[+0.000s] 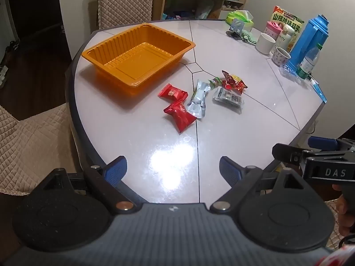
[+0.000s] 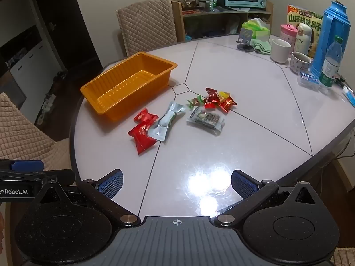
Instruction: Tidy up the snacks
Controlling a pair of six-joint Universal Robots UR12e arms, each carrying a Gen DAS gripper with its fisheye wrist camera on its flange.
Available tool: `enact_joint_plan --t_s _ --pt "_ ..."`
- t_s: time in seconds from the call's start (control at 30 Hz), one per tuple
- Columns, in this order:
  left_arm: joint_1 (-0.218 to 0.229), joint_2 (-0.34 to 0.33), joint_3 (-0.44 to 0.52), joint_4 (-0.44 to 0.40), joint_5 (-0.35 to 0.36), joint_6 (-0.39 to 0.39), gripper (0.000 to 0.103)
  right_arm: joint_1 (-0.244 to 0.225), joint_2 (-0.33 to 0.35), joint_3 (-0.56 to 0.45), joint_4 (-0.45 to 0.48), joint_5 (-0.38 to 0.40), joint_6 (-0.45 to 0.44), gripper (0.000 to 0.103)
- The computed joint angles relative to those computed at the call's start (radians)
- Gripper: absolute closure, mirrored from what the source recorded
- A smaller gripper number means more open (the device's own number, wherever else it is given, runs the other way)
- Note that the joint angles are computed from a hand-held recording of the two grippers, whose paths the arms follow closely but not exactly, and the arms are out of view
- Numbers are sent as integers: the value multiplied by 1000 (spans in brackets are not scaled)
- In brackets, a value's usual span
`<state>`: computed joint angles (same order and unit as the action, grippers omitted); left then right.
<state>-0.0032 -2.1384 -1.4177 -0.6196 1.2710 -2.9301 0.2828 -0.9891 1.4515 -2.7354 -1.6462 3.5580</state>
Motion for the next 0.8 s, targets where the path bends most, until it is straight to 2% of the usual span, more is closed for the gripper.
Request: enact_joint_plan --t_s 0.8 --pt "1 1 5 -13 -2 7 14 1 -2 0 4 -3 2 0"
